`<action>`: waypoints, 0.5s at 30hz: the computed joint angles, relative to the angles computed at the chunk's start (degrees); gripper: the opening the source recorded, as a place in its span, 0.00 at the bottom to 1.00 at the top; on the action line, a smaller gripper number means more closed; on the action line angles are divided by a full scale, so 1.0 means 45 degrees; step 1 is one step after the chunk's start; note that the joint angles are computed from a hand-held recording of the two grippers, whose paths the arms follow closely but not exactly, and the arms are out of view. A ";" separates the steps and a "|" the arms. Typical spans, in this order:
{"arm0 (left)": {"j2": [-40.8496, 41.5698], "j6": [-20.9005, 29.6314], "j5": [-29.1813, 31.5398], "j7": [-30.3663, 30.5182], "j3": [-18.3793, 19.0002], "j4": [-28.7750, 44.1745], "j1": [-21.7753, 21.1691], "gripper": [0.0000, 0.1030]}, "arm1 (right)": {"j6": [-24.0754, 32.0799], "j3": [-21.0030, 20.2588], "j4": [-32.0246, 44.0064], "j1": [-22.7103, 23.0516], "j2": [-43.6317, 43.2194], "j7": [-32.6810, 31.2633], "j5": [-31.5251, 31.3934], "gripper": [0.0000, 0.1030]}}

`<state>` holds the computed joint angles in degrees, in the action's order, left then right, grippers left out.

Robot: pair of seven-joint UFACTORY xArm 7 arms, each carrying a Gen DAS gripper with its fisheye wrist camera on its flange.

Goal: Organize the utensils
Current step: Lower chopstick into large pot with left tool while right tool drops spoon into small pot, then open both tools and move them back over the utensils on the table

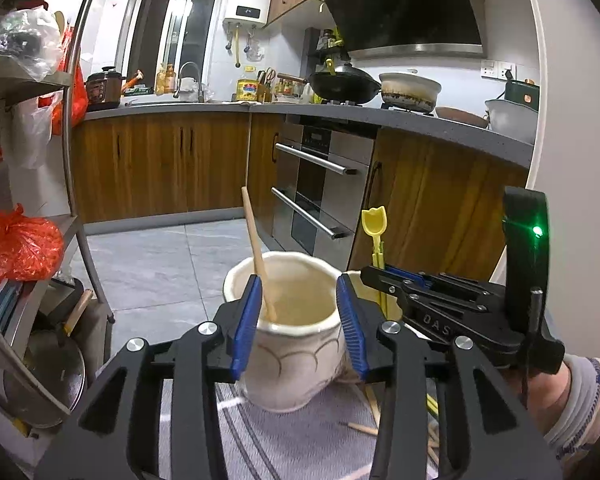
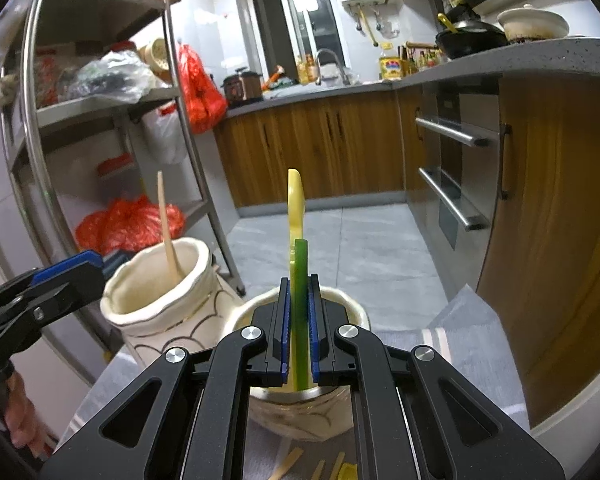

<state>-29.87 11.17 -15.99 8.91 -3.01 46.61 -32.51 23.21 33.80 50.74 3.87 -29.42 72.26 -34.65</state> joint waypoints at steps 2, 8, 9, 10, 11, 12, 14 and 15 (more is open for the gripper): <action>-0.0183 0.0131 0.0022 -0.0086 -0.0036 -0.0085 0.0074 0.41 | 0.0179 -0.0010 0.0072 0.0077 0.0025 -0.0063 0.0050 0.10; -0.0792 0.0358 0.0236 -0.0498 -0.0259 -0.0420 0.0386 0.52 | 0.0416 -0.0262 -0.0125 0.0374 -0.0696 -0.0049 0.0360 0.34; -0.0923 0.0391 0.0312 -0.0631 -0.0358 -0.0494 0.0495 0.54 | 0.0371 -0.0337 -0.0298 0.0479 -0.1066 -0.0076 0.0461 0.42; -0.1059 0.0388 0.0402 -0.0756 -0.0452 -0.0589 0.0600 0.60 | 0.0374 -0.0358 -0.0456 0.0528 -0.1414 -0.0138 0.0557 0.52; -0.1249 0.0339 0.0505 -0.0896 -0.0565 -0.0728 0.0714 0.66 | 0.0451 -0.0339 -0.0554 0.0538 -0.1668 -0.0250 0.0666 0.58; -0.1428 0.0283 0.0613 -0.1032 -0.0665 -0.0865 0.0807 0.70 | 0.0611 -0.0339 -0.0692 0.0620 -0.2037 -0.0408 0.0799 0.70; -0.1758 0.0177 0.0872 -0.1361 -0.0900 -0.1116 0.1066 0.85 | 0.0935 -0.0244 -0.1011 0.0710 -0.2842 -0.0687 0.1033 0.79; -0.1919 0.0125 0.1021 -0.1555 -0.1030 -0.1237 0.1214 0.88 | 0.1102 -0.0198 -0.1102 0.0699 -0.3144 -0.0864 0.1140 0.83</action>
